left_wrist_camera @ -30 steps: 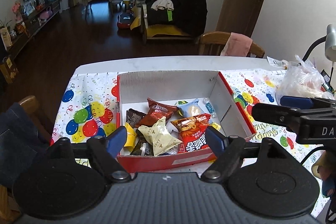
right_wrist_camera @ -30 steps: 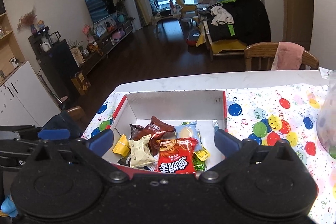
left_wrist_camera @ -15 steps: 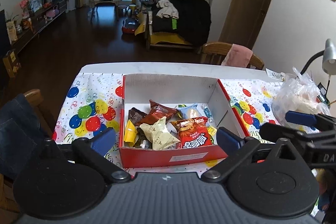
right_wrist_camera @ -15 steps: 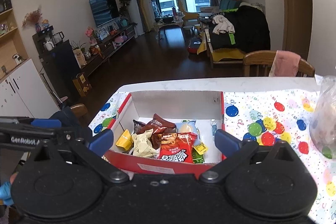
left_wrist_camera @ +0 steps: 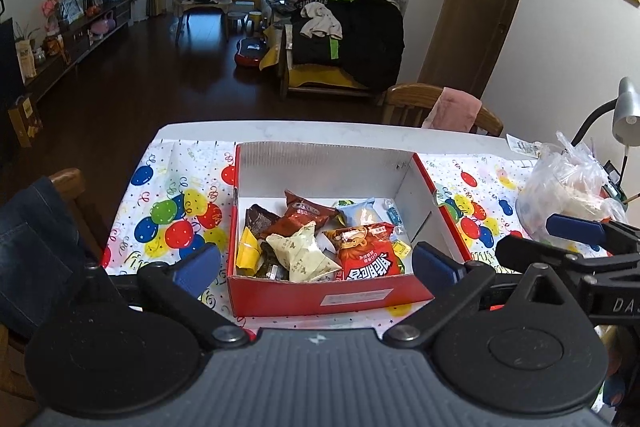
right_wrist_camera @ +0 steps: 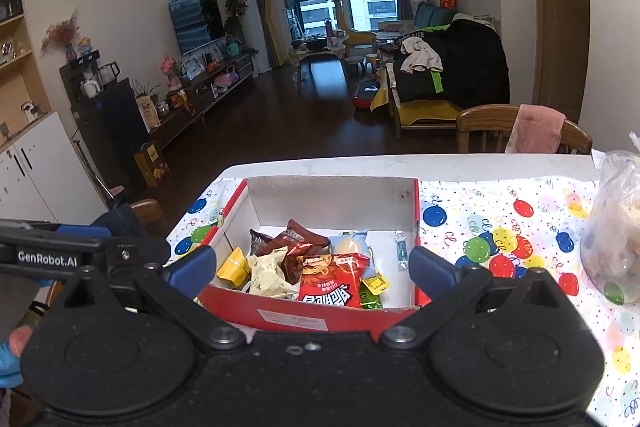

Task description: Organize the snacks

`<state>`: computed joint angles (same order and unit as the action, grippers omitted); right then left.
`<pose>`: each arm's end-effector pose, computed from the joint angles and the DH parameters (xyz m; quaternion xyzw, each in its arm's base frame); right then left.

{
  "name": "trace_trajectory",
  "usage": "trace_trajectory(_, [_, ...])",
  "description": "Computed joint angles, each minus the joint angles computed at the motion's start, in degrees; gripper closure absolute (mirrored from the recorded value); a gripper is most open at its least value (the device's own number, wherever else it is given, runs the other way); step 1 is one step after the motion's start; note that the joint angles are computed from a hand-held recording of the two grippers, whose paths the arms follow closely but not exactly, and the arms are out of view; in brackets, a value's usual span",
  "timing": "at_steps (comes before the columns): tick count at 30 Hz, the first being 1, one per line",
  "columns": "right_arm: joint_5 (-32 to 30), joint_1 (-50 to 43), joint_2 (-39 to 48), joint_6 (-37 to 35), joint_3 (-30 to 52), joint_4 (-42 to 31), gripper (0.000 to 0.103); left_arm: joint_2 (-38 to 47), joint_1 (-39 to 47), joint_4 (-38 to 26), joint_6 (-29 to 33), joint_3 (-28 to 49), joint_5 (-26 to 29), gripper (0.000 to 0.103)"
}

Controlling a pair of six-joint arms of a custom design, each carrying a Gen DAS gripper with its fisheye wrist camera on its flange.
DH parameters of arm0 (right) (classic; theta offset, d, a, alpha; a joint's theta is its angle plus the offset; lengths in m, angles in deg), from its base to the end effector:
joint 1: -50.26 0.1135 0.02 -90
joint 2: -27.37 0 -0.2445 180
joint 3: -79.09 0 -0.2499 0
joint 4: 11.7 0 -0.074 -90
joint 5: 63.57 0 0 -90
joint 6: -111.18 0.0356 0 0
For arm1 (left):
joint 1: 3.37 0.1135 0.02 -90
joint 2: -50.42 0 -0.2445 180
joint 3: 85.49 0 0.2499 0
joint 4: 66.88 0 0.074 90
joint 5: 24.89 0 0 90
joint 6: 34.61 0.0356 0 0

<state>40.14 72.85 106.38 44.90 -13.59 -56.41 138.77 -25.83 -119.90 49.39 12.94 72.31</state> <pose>0.2877 0.1105 0.3252 0.0626 0.8856 0.0781 0.4535 0.3116 -0.1336 0.3272 0.1558 0.9020 -0.1537 0.3721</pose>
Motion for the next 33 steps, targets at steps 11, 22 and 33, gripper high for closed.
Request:
trace_trajectory(11, [-1.29, -1.03, -0.01, 1.12, -0.24, 0.04, 0.0, -0.2, -0.06, -0.41, -0.57, -0.12, 0.09, 0.0])
trace_trajectory(22, [-1.25, -0.75, 0.12, 2.23, -0.99, 0.61, 0.0, -0.32, -0.17, -0.24, -0.74, -0.86, -0.05, 0.0])
trace_trajectory(33, [-1.8, -0.79, 0.19, 3.04, -1.43, 1.27, 0.0, -0.39, -0.32, -0.19, -0.86, -0.85, -0.14, 0.0])
